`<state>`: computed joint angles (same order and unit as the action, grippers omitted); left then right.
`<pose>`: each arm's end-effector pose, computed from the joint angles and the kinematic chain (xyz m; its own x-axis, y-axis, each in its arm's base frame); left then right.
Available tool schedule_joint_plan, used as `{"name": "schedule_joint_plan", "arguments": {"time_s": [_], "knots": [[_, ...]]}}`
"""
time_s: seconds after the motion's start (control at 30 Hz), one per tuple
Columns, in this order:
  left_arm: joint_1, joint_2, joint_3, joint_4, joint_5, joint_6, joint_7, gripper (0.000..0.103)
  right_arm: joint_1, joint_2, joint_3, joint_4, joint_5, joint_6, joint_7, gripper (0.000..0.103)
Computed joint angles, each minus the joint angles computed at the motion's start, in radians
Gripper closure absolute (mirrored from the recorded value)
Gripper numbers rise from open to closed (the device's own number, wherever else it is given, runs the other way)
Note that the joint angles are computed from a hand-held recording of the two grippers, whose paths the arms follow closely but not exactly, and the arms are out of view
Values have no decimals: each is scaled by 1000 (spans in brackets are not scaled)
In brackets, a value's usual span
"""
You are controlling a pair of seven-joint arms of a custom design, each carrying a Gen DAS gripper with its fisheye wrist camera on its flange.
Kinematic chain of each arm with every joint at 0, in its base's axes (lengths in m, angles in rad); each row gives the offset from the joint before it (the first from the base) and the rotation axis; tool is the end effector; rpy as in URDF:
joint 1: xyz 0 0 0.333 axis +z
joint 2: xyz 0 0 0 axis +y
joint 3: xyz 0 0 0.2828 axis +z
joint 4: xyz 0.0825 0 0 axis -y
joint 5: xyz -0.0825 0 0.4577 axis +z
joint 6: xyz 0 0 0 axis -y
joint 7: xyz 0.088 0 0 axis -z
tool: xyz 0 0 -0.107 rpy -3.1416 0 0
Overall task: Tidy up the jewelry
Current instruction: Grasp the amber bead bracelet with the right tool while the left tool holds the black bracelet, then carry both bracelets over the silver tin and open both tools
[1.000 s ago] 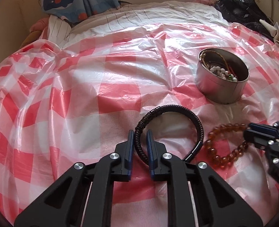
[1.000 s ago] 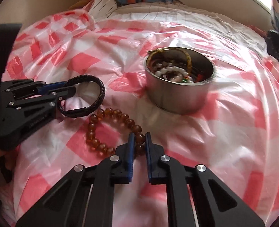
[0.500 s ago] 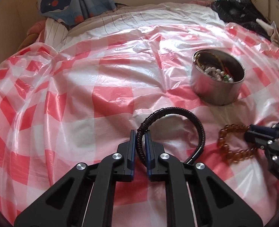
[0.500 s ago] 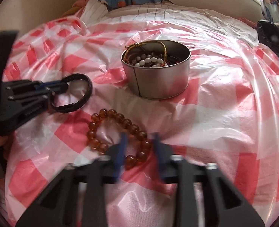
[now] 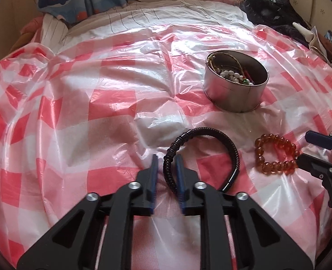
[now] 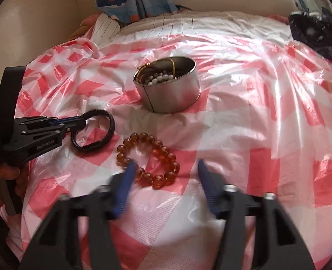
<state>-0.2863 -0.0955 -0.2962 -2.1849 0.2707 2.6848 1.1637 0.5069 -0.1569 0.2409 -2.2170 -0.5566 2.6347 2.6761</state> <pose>0.5173 -0.3531 0.4241 -0.3708 -0.9282 -0.0305 -0.7485 0.3182 -0.5818 0.4375 0.4266 0.4343 0.1128 -0.9837 -0.1400 -0.7799 -0.0004 -0.6259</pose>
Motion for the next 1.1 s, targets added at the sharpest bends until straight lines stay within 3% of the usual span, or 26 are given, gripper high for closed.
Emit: {"name": "schedule_joint_plan", "arguments": {"time_s": [0.13, 0.2, 0.33, 0.5, 0.63, 0.83, 1.1], "knots": [[3, 19, -8, 14, 71, -18, -43, 80, 7, 40, 0, 36, 13, -59, -33, 46], [0, 21, -9, 17, 110, -28, -66, 80, 14, 54, -1, 48, 11, -76, -52, 66], [-3, 8, -13, 13, 165, -28, -119, 94, 25, 49, -14, 29, 47, -16, -86, 91], [3, -21, -21, -5, 217, -2, -178, 94, 3, -9, -23, -65, 77, 183, -27, 91], [8, -33, -25, -10, 218, 18, -183, 95, -39, -43, 3, -107, 17, 289, 57, 91], [16, -41, -37, -12, 235, 32, -193, 95, -102, -61, 49, -120, -91, 365, 159, 91], [18, -42, -43, -10, 258, 36, -202, 95, -131, -66, 68, -118, -155, 382, 228, 91]]}}
